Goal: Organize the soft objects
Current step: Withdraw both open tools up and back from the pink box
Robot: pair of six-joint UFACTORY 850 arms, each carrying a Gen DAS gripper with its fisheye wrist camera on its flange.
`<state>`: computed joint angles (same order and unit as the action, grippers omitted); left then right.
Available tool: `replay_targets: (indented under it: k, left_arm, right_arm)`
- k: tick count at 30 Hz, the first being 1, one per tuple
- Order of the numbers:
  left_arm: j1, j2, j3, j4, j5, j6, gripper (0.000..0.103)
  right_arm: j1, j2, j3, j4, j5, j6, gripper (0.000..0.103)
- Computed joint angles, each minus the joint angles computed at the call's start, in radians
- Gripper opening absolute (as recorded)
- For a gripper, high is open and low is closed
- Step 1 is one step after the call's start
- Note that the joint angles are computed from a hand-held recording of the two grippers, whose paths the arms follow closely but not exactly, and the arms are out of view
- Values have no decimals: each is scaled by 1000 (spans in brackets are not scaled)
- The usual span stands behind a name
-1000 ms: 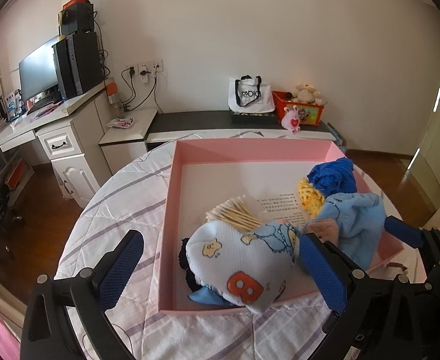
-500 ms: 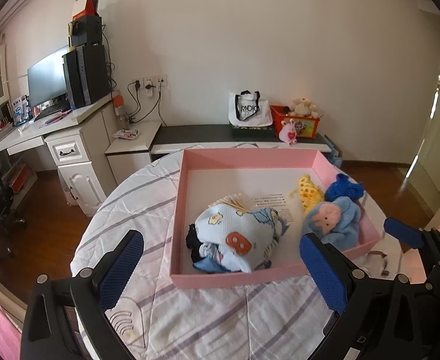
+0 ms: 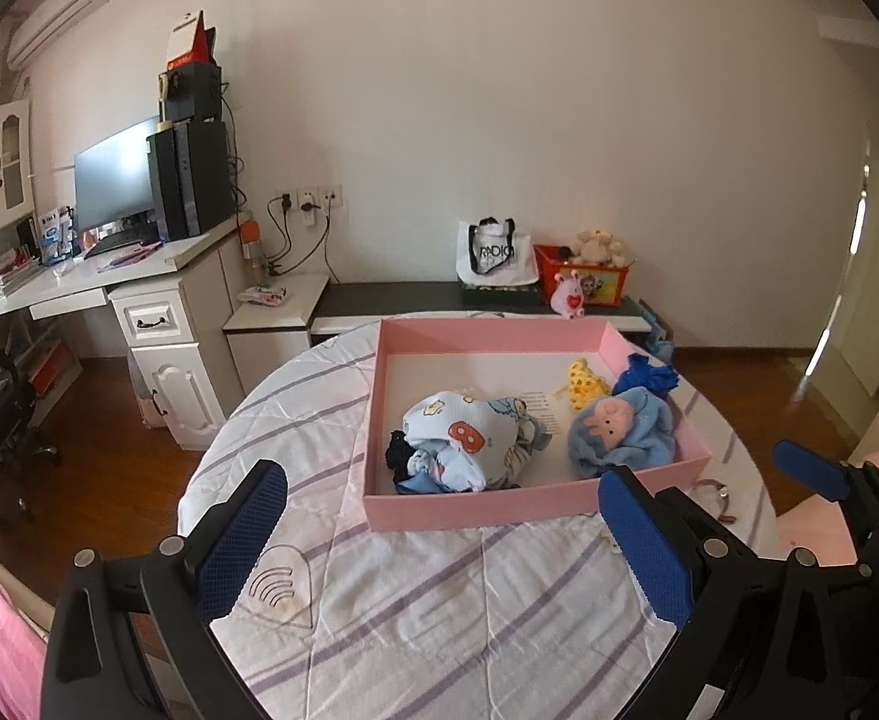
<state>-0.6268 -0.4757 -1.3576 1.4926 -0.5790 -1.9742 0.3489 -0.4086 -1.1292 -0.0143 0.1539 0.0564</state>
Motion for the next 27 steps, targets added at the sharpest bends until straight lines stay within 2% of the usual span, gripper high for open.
replay_targets:
  k: [16, 27]
  left_arm:
    - [-129, 158, 188, 142, -200, -196, 103]
    - [-202, 214, 264, 220, -323, -278, 103]
  right_arm:
    - [8, 184, 178, 54, 149, -61, 103]
    - [16, 277, 257, 129, 243, -148, 103]
